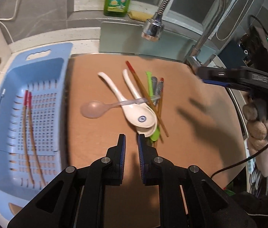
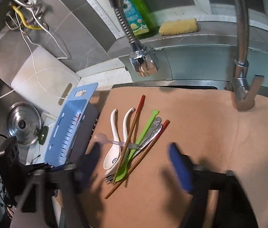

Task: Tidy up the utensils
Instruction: 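Grasp a white ceramic soup spoon with the right tool and pull it free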

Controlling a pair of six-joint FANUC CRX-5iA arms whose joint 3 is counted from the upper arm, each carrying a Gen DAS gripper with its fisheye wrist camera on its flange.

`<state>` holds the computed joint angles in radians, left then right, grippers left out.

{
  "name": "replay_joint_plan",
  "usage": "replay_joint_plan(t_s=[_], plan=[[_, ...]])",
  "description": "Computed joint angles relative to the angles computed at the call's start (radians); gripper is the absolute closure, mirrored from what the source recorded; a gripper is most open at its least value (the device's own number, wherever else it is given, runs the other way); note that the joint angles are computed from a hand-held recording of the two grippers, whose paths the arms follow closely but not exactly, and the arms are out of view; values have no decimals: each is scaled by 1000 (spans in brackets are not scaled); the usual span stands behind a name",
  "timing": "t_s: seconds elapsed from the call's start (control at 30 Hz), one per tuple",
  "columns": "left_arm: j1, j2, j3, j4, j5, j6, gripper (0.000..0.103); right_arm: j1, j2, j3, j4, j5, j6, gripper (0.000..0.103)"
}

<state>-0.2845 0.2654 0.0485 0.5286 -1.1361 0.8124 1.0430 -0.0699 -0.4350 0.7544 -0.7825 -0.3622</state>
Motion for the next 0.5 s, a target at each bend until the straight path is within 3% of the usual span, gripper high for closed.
replay_joint_plan(t_s=[0.1, 0.23, 0.5], plan=[[-8, -7, -4, -10, 4, 13, 91, -45, 50, 63, -128, 59, 180, 71], [-3, -20, -13, -21, 12, 28, 91, -90, 136, 192, -328, 96, 474, 81], [30, -54, -46, -35, 35, 63, 91, -204, 304, 439, -662, 59, 834, 89]])
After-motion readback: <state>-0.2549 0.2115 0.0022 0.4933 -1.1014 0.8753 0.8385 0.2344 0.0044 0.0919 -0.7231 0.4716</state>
